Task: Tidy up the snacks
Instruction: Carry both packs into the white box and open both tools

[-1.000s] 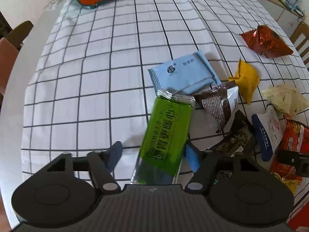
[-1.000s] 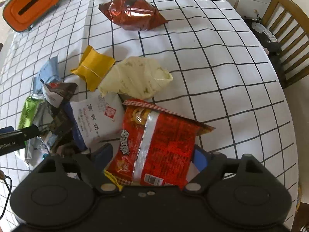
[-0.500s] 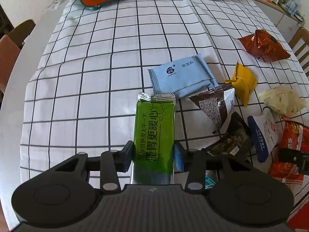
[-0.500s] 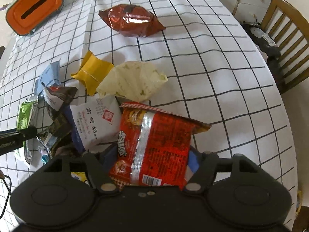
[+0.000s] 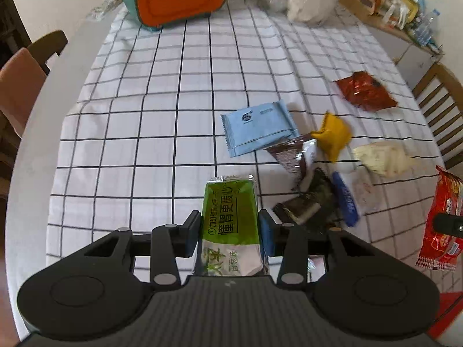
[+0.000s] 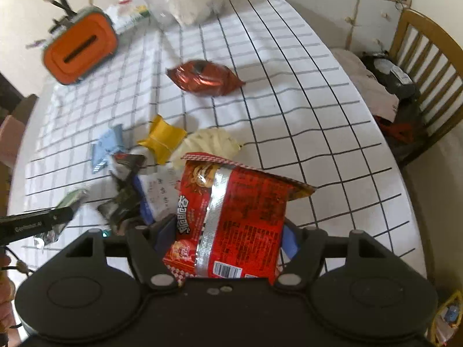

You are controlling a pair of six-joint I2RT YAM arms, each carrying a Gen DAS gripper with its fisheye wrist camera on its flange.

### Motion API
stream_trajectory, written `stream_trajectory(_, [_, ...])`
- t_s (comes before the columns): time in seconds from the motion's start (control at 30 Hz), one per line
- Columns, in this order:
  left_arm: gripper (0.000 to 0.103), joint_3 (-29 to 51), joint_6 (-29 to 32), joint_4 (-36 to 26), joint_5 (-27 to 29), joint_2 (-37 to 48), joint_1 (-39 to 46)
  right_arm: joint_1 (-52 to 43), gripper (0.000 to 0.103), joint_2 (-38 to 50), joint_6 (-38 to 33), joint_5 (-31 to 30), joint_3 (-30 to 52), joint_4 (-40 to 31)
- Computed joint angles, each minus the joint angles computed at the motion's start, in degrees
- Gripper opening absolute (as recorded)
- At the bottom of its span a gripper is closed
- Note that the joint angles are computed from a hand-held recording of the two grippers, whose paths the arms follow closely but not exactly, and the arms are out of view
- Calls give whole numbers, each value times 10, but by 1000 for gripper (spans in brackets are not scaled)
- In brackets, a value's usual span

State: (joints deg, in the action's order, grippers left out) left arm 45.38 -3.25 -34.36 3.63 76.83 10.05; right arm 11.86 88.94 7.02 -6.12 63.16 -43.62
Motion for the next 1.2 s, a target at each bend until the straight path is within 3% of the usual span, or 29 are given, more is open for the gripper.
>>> stream_trajectory(0.23, [41,-10,-35,-103,-8,-134,-29,-26,71,-90,-75,-56,-4,-75])
stream_trajectory(0.43, [41,0,-125,-235,-57,-272,-145,-76,71,-172,-171,-113,-5,-170])
stream_trajectory(0.57, [41,17,-247,-307,-120,-331,-289,-118,71,-212,-237,-143,-3,-235])
stream_trajectory(0.77, [41,41,-519,-393,-243,-330,-595,-172,71,-249,-340,-166,-17,-308])
stream_trajectory(0.87, [41,41,-634,-414,-278,-302,-712,-191,71,-266,-384,-166,-39,-330])
stream_trajectory(0.97, [41,26,-712,-403,-279,-274,-779,-202,71,-283,-424,-161,-65,-343])
stream_trajectory(1.2, [41,-9,-796,-354,-252,-224,-842,-177,71,-328,-473,-120,-151,-339])
